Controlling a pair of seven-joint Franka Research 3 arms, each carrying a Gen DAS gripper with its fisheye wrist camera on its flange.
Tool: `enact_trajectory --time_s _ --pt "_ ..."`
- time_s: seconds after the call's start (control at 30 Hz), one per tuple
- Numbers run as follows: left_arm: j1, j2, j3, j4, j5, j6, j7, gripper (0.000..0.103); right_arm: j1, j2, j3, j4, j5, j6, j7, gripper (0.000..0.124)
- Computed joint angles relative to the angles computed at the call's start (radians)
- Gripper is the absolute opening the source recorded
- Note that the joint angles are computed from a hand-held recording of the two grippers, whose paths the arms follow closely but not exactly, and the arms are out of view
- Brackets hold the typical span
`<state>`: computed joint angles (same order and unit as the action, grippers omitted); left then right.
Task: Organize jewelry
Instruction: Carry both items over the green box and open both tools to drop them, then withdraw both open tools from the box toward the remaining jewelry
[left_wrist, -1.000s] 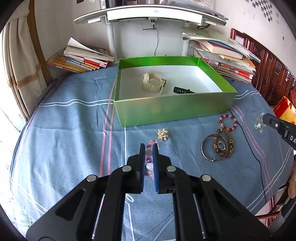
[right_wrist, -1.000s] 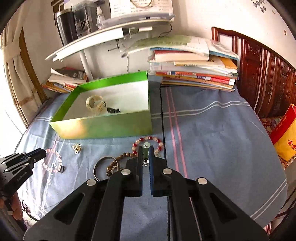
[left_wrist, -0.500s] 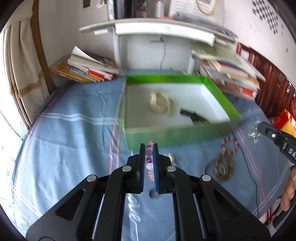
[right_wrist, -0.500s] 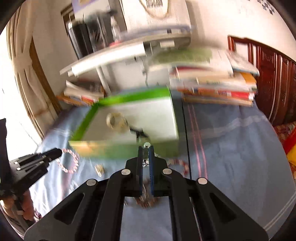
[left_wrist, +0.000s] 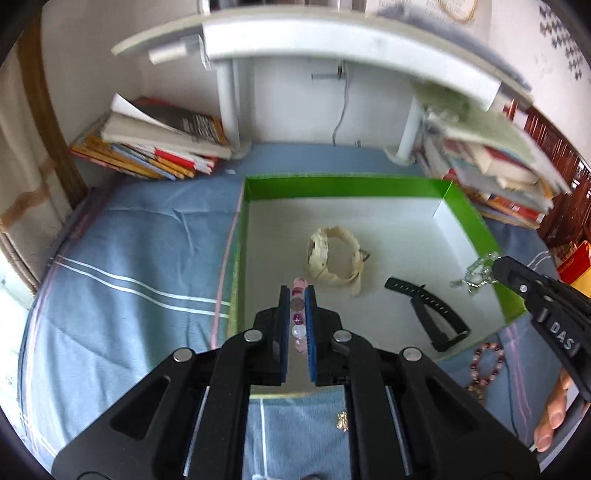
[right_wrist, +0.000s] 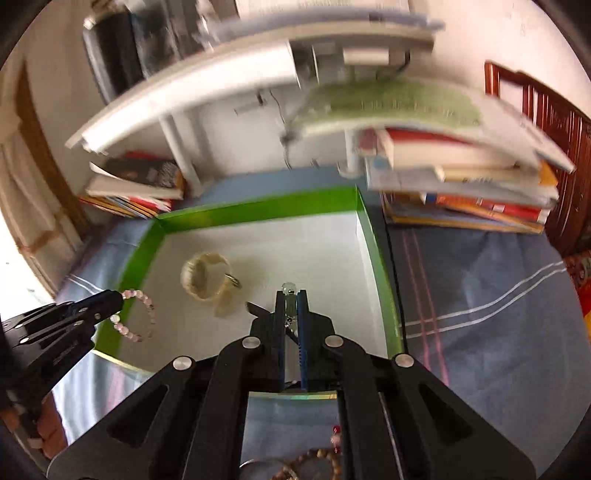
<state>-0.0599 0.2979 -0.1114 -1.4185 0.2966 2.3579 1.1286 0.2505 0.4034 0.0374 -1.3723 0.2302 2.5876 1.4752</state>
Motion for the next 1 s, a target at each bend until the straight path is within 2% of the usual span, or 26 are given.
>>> enact_trajectory --time_s 0.03,0.07,0.1,0.13,0.17,0.3,0.37,0.47,0.53,0.67,0.8,0.93,1.0 --pt "0.002 0.007 -0.002 0.003 -0.006 -0.002 0.005 0.009 0.005 0.01 -0.007 0.005 -0.012 -0.006 0.01 0.012" --pt "0.0 0.015 0.0 0.006 -0.002 -0.003 0.001 0.012 0.007 0.014 -0.01 0.007 -0.018 -0.01 0.016 0.025" --pt "-0.005 0.016 0.005 0.005 0.009 -0.01 -0.011 0.017 0.003 0.013 -0.009 0.004 -0.014 -0.02 0.017 0.031" --pt "-0.007 0.014 0.007 0.004 0.017 -0.015 -0.019 0.028 -0.015 0.0 0.005 -0.012 0.017 -0.031 0.002 0.04" --pt "-0.01 -0.001 0.01 -0.016 0.029 -0.007 -0.032 0.032 -0.027 -0.017 0.014 -0.034 0.042 -0.027 -0.011 0.04" --pt "-0.016 -0.134 0.007 -0.183 0.078 0.052 -0.082 0.033 -0.044 -0.159 0.008 -0.223 0.072 0.047 -0.06 0.04" --pt "-0.017 -0.196 -0.005 -0.262 0.084 0.071 -0.089 0.041 -0.048 -0.229 -0.004 -0.322 0.069 0.082 -0.064 0.04" --pt "-0.026 -0.276 -0.032 -0.38 0.053 0.111 -0.051 0.044 -0.045 -0.288 -0.032 -0.422 -0.006 0.111 0.004 0.04" --pt "-0.037 -0.29 -0.047 -0.417 0.014 0.116 -0.01 0.045 -0.051 -0.296 -0.043 -0.454 -0.056 0.097 0.051 0.04" --pt "-0.068 -0.255 -0.07 -0.414 -0.05 0.091 0.078 0.048 -0.069 -0.281 -0.039 -0.464 -0.047 0.051 0.059 0.04" --pt "-0.086 -0.212 -0.074 -0.383 -0.035 0.056 0.081 0.049 -0.081 -0.295 -0.019 -0.498 0.033 0.04 -0.024 0.041" --pt "-0.092 -0.183 -0.069 -0.365 -0.024 0.029 0.067 0.049 -0.073 -0.293 -0.014 -0.505 0.048 0.024 -0.04 0.042" --pt "-0.089 -0.19 -0.065 -0.382 -0.025 0.042 0.058 0.053 -0.067 -0.286 -0.013 -0.497 0.045 0.018 -0.033 0.043"
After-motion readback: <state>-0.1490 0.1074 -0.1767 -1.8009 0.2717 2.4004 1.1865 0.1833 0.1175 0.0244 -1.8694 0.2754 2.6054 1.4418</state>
